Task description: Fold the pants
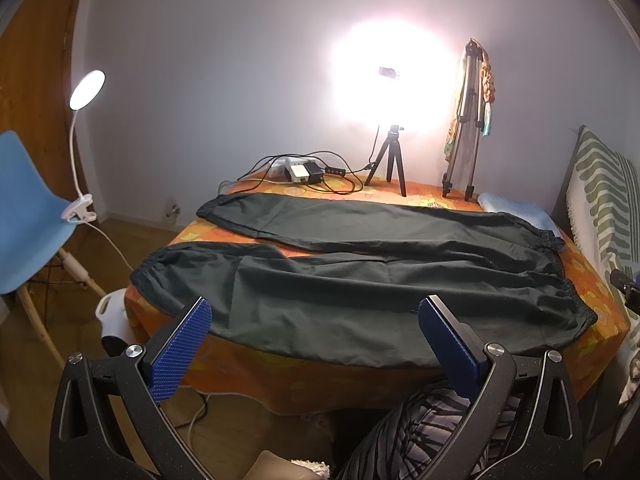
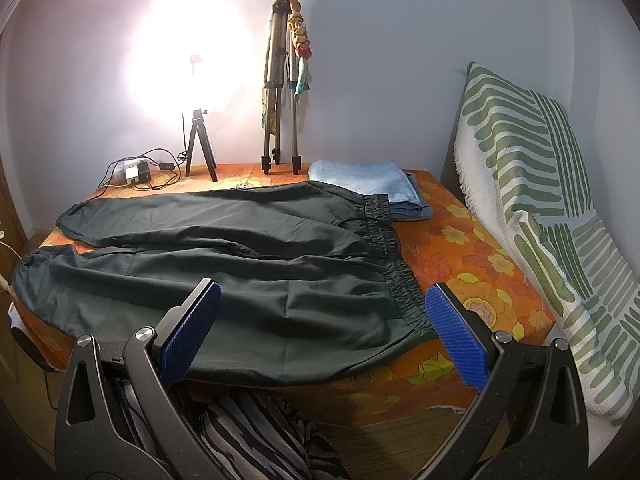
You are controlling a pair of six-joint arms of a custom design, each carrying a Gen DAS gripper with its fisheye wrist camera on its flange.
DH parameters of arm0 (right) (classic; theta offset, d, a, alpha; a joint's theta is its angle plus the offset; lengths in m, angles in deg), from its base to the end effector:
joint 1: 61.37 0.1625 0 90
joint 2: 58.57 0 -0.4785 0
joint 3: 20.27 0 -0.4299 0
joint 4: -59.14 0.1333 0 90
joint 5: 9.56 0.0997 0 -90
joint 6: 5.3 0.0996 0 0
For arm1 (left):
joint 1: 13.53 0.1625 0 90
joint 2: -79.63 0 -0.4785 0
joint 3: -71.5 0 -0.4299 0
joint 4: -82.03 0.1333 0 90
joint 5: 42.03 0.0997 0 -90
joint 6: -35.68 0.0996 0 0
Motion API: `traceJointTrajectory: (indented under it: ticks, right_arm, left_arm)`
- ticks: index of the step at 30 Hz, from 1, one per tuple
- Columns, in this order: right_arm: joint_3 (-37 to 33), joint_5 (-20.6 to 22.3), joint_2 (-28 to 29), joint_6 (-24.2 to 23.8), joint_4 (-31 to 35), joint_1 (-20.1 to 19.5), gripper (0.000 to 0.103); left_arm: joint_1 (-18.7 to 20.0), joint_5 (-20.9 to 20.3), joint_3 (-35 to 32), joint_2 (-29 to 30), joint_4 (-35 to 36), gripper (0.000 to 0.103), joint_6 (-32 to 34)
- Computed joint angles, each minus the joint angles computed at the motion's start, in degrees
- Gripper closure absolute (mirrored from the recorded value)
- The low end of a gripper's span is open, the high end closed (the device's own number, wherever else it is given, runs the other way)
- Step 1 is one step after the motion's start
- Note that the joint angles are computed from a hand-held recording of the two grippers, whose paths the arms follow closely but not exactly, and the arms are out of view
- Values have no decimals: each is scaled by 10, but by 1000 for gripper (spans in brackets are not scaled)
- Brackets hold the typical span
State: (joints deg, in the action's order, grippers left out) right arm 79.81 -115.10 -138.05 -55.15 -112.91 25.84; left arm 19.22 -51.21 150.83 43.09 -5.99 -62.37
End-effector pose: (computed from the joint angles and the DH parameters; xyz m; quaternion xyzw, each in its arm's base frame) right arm 0.0762 -0.6262 0.5234 0.2767 -0.8085 0.4022 0.3286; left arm -0.5135 -0.6057 0.0739 -0.0140 0.7459 -0.5235 0.4115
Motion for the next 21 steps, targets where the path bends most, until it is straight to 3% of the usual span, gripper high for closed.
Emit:
traceJointTrajectory:
  ticks: [21]
  right_arm:
    - [-3, -1, -3, 3, 8, -2, 0]
  left_arm:
    - [0, 0, 0, 0, 0, 0, 0]
